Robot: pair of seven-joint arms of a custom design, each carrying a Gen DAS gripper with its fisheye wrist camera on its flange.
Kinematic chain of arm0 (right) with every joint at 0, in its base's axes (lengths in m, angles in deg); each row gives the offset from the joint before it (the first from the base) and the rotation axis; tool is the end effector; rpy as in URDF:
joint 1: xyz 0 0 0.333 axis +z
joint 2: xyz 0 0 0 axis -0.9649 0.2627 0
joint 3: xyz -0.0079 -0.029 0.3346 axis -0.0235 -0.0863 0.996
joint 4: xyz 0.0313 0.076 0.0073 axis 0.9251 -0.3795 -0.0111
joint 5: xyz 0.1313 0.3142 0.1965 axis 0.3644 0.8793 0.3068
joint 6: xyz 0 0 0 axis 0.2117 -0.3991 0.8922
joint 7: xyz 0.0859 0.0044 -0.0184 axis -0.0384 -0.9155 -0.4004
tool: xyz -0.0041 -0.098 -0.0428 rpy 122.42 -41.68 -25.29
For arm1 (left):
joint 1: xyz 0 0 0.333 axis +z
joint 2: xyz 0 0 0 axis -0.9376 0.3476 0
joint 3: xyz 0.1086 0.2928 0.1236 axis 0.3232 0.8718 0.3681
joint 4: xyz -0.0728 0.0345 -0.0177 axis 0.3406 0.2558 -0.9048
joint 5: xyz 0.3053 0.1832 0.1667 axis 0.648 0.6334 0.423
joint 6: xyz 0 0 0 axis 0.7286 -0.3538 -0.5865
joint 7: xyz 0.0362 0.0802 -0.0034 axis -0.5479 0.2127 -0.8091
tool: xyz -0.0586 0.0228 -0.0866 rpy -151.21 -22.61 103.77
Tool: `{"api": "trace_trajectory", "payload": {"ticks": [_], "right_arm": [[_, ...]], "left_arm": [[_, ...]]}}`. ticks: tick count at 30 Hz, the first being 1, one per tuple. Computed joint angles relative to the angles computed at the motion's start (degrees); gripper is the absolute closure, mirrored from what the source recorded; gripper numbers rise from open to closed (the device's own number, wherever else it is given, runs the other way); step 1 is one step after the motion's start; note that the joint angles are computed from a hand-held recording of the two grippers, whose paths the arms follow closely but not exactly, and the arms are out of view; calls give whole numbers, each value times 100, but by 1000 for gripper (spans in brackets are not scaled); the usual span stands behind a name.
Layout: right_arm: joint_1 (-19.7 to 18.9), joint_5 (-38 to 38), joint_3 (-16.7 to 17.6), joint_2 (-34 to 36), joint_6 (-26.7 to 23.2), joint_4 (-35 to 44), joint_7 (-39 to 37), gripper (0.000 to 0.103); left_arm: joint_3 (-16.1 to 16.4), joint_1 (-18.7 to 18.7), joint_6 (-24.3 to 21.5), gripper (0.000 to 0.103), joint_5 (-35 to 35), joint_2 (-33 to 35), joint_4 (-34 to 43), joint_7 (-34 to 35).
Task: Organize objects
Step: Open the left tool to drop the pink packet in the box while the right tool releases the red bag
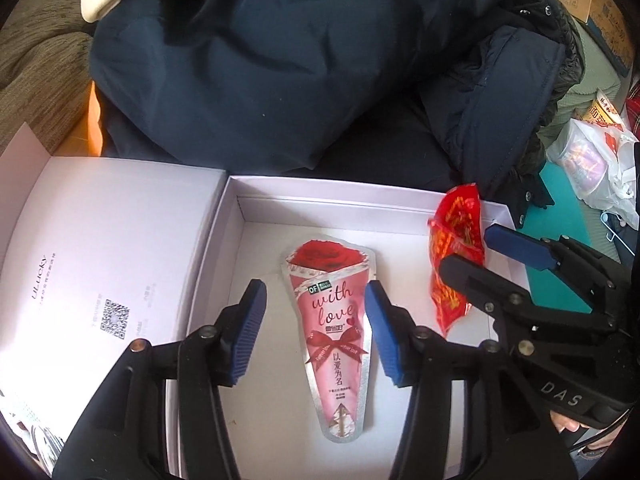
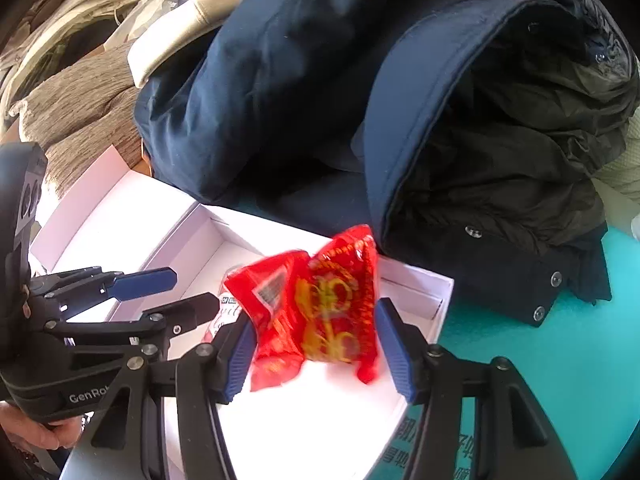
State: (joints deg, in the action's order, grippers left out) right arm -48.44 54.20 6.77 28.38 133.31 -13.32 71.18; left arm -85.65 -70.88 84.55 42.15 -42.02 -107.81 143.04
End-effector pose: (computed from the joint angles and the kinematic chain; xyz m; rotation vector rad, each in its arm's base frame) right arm 0.6511 0.3273 0.5010 -1.7086 1.8028 -0.4426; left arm 0.7326 -0.1086 0.4920 -1.7212 2.2026 -0.6613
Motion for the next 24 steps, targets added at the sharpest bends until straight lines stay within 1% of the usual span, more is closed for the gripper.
{"api": "trace_trajectory", "payload": {"ticks": [6,9,16,19,21,24], "right_arm": [[99,-170,-53,-148,41,-53,154,45],[165,-342,-86,-214,-23,-19,276,45],[238,-642,-39,-450,-163,-30,463,45],[296,-876,-33,-593,-140,-86,617,45],[336,-1044,-19,-688,-157,-119,745,45],[369,-1254,33,-823,-187,-158,892,45]], "left_arm": [[-13,54,178,54,-74,-287,-317,21],[-13,77,302,54,-129,-482,-516,26],[3,153,614,54,-325,-1004,-1013,68],[21,157,656,54,-366,-1133,-1051,32],[30,363,501,54,-635,-1468,-1188,342],[91,339,574,54,-659,-1759,-1419,400]]}}
